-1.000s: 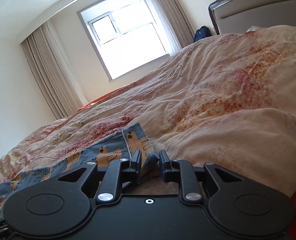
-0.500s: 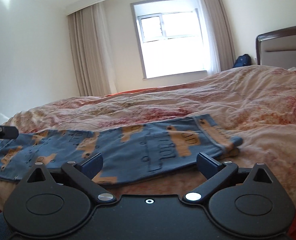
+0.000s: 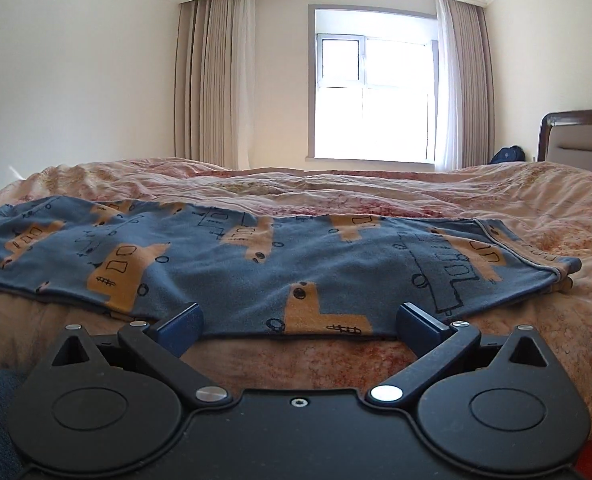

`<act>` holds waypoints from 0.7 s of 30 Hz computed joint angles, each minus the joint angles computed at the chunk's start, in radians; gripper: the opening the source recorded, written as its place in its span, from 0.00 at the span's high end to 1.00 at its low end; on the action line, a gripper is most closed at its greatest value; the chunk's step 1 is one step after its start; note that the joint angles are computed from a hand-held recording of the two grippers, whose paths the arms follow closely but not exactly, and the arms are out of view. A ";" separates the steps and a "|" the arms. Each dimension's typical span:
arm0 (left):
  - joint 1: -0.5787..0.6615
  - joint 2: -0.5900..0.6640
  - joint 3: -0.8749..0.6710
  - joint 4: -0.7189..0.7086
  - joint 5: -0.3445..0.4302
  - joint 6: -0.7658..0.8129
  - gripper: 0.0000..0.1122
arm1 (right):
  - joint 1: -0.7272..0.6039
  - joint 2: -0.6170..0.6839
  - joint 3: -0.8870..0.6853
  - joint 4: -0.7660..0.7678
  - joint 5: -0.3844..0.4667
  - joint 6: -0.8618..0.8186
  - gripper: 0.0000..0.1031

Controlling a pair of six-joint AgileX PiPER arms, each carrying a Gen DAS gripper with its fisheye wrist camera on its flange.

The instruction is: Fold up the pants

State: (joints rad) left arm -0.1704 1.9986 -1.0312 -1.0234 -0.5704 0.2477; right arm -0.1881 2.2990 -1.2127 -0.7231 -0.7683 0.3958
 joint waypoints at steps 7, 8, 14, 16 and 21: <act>0.084 0.047 -0.068 0.056 0.084 0.007 0.43 | 0.031 -0.002 0.023 0.114 0.008 -0.093 0.00; 0.088 0.052 -0.075 0.044 0.090 0.014 0.48 | 0.033 -0.003 0.023 0.117 0.012 -0.095 0.00; 0.067 0.049 -0.104 -0.143 0.053 0.212 0.82 | 0.041 -0.026 0.062 0.183 -0.047 -0.149 0.00; 0.015 0.038 -0.106 -0.238 -0.047 0.324 0.85 | 0.040 -0.034 0.071 0.176 -0.064 -0.152 0.00; -0.078 -0.002 -0.078 -0.332 -0.233 0.464 0.87 | 0.034 -0.047 0.087 0.153 -0.082 -0.143 0.00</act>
State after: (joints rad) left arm -0.2479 1.9968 -1.1092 -1.3557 -0.8036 0.7117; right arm -0.1538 2.2522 -1.1260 -0.5702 -0.8501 0.2526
